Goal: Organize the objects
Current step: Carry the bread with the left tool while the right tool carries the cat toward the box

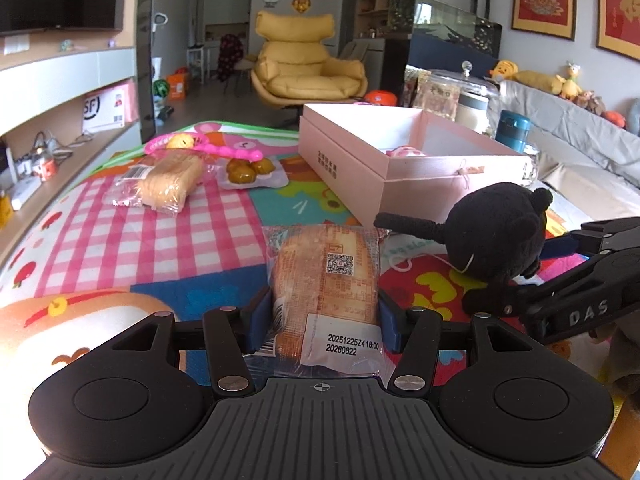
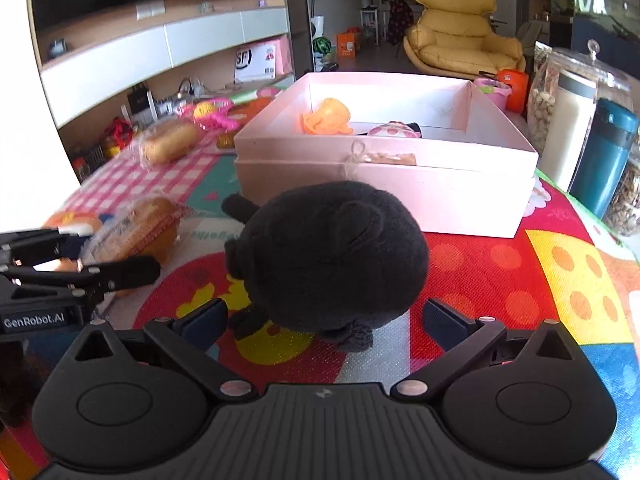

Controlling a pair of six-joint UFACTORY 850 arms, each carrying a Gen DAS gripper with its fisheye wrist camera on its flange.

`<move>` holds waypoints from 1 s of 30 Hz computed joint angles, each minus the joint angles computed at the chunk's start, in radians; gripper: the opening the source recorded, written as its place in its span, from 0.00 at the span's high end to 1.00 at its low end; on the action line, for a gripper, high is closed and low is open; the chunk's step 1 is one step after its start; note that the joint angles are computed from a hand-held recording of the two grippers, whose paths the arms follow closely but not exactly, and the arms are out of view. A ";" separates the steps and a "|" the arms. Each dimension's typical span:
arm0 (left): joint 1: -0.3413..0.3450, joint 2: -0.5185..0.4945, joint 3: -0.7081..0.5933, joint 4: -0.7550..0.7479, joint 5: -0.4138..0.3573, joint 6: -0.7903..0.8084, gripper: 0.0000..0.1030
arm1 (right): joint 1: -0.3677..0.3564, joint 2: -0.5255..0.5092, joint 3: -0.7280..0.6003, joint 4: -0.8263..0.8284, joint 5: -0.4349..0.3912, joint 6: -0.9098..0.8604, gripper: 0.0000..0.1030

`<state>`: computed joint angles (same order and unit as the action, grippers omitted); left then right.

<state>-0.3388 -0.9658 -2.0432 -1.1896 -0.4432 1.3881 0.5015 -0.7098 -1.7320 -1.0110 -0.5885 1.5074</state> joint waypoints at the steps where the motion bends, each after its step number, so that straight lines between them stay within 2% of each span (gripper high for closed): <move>1: 0.000 0.000 0.000 -0.003 0.000 0.001 0.43 | 0.003 -0.011 -0.018 0.018 -0.019 -0.031 0.00; 6: 0.015 -0.016 -0.021 -0.026 -0.046 -0.027 0.43 | 0.001 -0.028 -0.059 0.106 -0.049 -0.082 0.00; 15: 0.025 -0.025 -0.033 -0.047 -0.080 -0.054 0.44 | 0.012 -0.028 -0.069 0.111 -0.085 -0.098 0.00; 17: 0.027 -0.026 -0.033 -0.052 -0.083 -0.054 0.44 | 0.028 -0.027 -0.067 0.044 -0.123 -0.056 0.00; 19: 0.027 -0.024 -0.031 -0.054 -0.084 -0.054 0.43 | 0.055 -0.035 -0.075 -0.062 -0.201 -0.019 0.00; 22: 0.027 -0.024 -0.031 -0.054 -0.083 -0.052 0.44 | 0.075 -0.052 -0.102 -0.145 -0.272 -0.034 0.00; 27: 0.027 -0.024 -0.031 -0.054 -0.084 -0.054 0.44 | 0.058 -0.107 -0.196 -0.057 -0.324 -0.160 0.00; 30: 0.027 -0.025 -0.032 -0.055 -0.085 -0.054 0.44 | 0.048 -0.098 -0.177 -0.022 -0.332 -0.158 0.00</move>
<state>-0.3114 -0.9904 -2.0747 -1.2448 -0.5280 1.3340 0.5492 -0.8083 -1.9090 -1.0335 -0.9203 1.3490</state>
